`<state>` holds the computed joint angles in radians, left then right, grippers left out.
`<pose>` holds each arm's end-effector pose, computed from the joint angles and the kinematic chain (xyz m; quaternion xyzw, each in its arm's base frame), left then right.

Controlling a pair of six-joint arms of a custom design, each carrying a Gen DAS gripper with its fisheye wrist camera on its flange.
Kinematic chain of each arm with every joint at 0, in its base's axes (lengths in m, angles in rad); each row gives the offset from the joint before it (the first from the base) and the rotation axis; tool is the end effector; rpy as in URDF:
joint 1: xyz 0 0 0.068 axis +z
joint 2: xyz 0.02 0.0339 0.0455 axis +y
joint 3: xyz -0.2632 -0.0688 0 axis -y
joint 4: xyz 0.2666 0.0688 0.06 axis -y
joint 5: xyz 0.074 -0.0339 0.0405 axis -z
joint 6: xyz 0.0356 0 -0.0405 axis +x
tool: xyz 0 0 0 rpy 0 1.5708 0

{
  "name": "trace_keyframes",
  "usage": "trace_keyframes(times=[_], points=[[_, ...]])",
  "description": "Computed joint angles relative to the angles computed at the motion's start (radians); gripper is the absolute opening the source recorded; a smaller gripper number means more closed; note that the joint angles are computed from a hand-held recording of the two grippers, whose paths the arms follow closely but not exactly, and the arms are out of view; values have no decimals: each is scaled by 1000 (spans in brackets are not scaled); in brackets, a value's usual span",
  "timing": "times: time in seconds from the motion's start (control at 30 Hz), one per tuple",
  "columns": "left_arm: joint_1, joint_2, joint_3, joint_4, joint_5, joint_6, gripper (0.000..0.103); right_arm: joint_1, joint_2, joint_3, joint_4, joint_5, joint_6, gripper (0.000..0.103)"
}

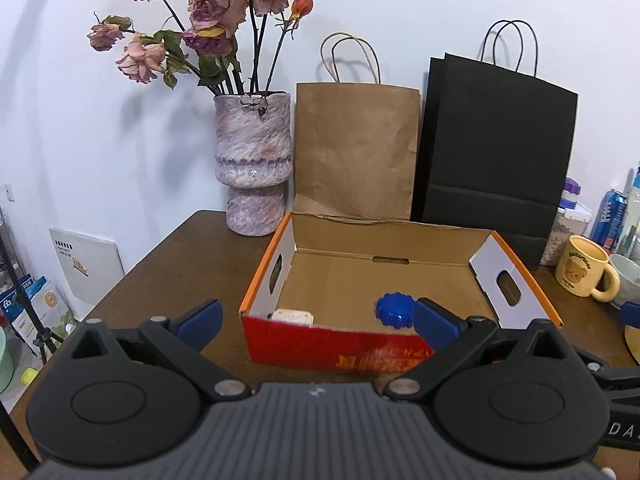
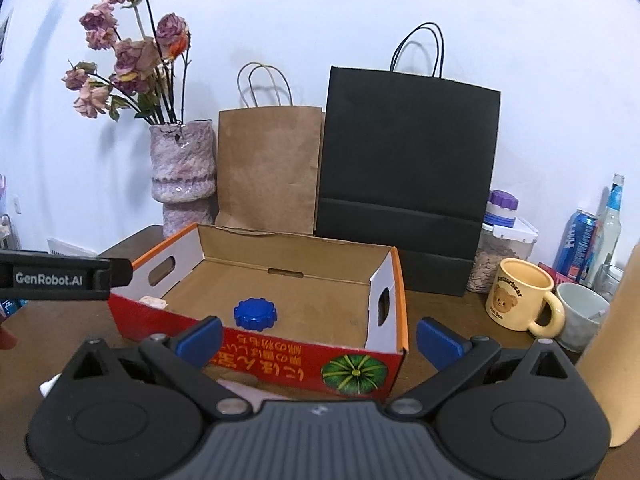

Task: Organize rigid objects
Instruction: 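Withdraw both tools from the box back over the table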

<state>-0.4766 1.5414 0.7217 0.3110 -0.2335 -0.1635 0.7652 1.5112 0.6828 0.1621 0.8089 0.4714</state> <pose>0.2996 -0.1454 0.1698 0.0753 0.8551 -0.0629 0.5090 0.2387 0.1936 0.1594 0.0491 0.8432 -0.0556 0.5325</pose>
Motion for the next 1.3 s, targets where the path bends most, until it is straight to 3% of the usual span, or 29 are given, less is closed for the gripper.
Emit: trace_keyframes(times=[0.37,0.77,0.97,1.3], points=[[-15,-157,-159,-20,-20,9,103,162,-97,-81,-138,121,157,103],[-22,-336,-324,-49,-10,35,103,360,-115,-111,-411,231,459,103],[-29,-429,-398,-87,-10,41,103,445,-93,-105,-543,254,625,103],[-40,-568,-503,-143,15,46,103,532,-22,-95,-649,224,809,103]])
